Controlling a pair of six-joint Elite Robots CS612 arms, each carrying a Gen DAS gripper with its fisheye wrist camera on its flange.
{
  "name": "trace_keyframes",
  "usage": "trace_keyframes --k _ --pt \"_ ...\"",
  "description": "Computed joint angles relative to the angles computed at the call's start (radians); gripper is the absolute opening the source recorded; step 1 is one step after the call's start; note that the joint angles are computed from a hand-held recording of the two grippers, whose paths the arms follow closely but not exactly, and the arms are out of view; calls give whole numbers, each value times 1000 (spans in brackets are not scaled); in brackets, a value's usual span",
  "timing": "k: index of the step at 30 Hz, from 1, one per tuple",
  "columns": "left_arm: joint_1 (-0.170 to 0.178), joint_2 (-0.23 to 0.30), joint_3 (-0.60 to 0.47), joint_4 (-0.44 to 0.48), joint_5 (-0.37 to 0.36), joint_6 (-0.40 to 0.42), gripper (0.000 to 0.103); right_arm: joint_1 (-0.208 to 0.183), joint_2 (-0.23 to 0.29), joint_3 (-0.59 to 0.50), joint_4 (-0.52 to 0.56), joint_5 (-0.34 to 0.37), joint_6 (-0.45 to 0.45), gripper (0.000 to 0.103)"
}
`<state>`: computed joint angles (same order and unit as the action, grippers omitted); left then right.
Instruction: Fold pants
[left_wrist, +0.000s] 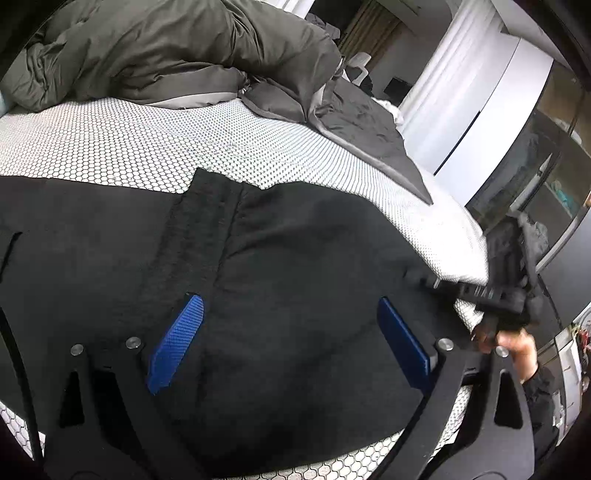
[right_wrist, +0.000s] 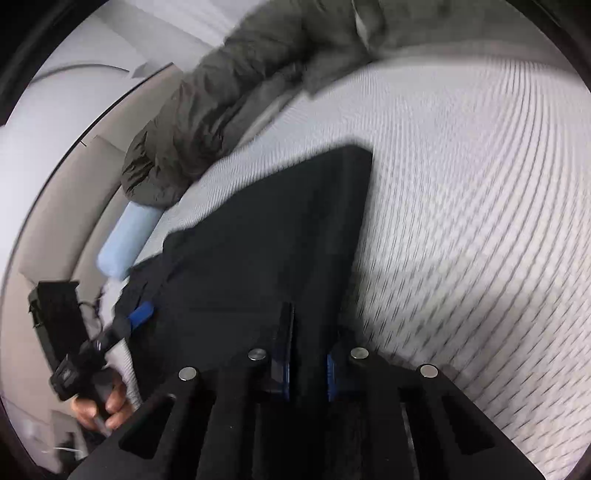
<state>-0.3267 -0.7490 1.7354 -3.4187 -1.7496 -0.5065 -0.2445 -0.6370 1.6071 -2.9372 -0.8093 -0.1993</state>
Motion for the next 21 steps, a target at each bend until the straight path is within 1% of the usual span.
trace_keyframes --k 1,2,3,4,5,7,8,9,10,12,13,14,15,16,17,18,19,20,21 --pt "-4 2 -4 15 2 11 94 2 0 -2 -33 -18 15 13" --pt "-8 1 -6 29 13 24 94 6 1 -5 -47 -54 19 17" --pt "-17 -7 7 29 33 34 94 12 -6 -6 -39 -107 22 22" --pt "-28 -11 11 29 61 59 94 21 -3 -15 -39 -142 36 23" --pt "-34 -15 17 23 80 79 94 24 -9 -3 -66 -165 45 23" --pt "-51 -29 39 -13 110 132 94 23 -39 55 -181 -224 23 26" --pt "-57 -31 43 -24 112 157 94 23 -51 84 -242 -229 8 27" --pt "-63 -32 47 -32 108 188 94 18 -63 118 -300 -208 -11 28" --pt "-72 -32 46 -23 103 234 94 15 -73 142 -327 -177 -30 28" --pt "-84 -27 33 15 84 297 94 22 -86 174 -323 -130 -80 28" --pt "-91 -22 21 55 59 342 94 27 -89 185 -302 -112 -121 28" --pt "-95 -18 13 82 57 366 91 41 -87 186 -275 -108 -161 28" --pt "-103 -16 10 102 82 388 87 54 -84 183 -235 -121 -208 28" --pt "-112 -14 9 120 118 412 75 71 -78 174 -194 -160 -243 28" --pt "-114 -14 10 130 130 423 67 87 -71 163 -164 -208 -259 28" --pt "-113 -15 13 138 136 429 51 94 -62 154 -146 -244 -279 27" --pt "-108 -17 17 138 136 430 40 91 -61 157 -153 -249 -292 27" --pt "-99 -19 24 130 120 429 37 89 -63 159 -170 -276 -293 27" --pt "-91 -21 29 127 104 422 30 88 -67 164 -195 -314 -283 27"
